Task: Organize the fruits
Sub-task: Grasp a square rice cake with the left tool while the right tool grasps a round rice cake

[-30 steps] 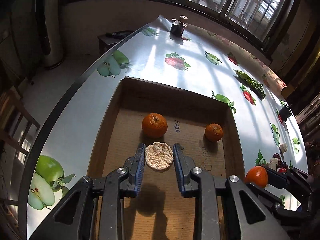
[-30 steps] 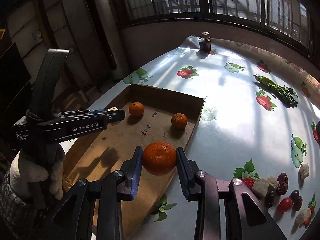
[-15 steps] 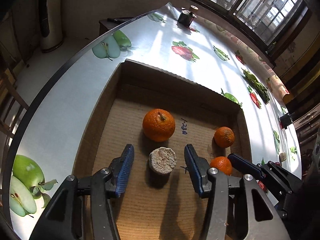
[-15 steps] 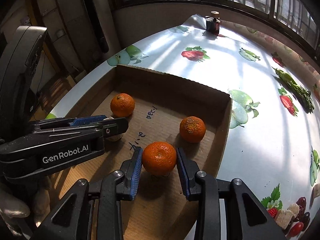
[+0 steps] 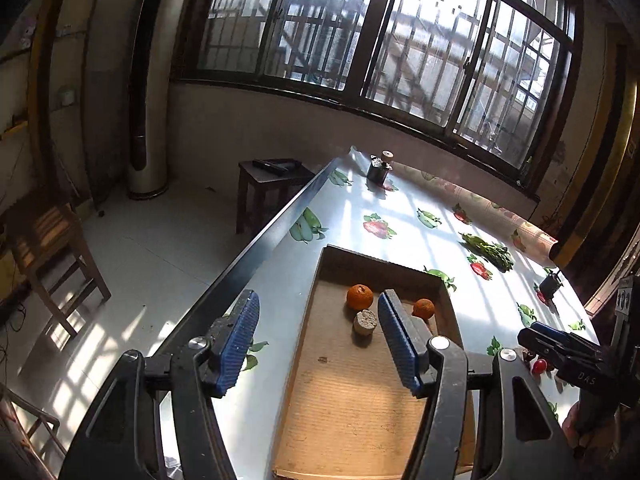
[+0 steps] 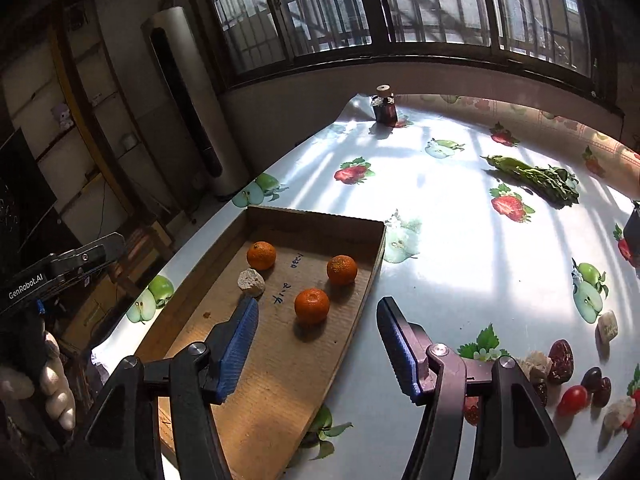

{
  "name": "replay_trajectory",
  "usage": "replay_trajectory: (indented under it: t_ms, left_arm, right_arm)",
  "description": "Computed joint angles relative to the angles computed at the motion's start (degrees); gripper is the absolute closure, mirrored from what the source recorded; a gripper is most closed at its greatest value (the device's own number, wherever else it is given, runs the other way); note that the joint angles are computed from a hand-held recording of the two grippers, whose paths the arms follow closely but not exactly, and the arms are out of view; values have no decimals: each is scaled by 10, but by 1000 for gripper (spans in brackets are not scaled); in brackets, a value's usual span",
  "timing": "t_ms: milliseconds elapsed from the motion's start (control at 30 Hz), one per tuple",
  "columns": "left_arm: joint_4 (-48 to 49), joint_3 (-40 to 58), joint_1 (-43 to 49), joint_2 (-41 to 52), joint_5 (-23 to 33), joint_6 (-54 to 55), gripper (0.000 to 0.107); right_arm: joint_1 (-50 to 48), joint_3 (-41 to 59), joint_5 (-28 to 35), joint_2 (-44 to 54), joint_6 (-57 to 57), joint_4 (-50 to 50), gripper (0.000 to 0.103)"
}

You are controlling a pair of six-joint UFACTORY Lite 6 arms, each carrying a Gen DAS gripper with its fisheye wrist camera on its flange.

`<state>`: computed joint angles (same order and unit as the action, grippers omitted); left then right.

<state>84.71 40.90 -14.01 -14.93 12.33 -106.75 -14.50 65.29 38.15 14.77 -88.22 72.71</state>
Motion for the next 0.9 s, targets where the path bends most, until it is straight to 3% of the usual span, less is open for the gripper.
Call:
replay_trajectory:
  t_ms: [133,233,333,433,533,667,800,900]
  left_arm:
    - [-85,-133,-39,-184,182,122,39]
    - [-143,-216,-55,-315,272,188,34]
    - [-196,-249,-47,-382,281,217,33]
    - [-211,-235,-75,-366,252,189,33]
    - [-143,-176,-177,-249,252,77,33]
    - [-61,-47,-250,-44,189,-17,33]
    - [-48,127,-290,161,96,-32,33]
    - [-133,270,-297,306,-1,42,33]
  right_arm:
    - [-112,-96,29,-84,-115,45,30]
    - [-212,-112,50,-91,-165,44,26]
    - [-303,-59,73,-39,-157,13,26]
    - [-375,28,88,32,-118,-24,26]
    - [-427,111,110,96,-70,-54,26]
    - [-461,191,114,164,-24,-89,26]
    - [-451,248,88,218,24,-134,26]
    - [-429,272,76,248,39,-154,26]
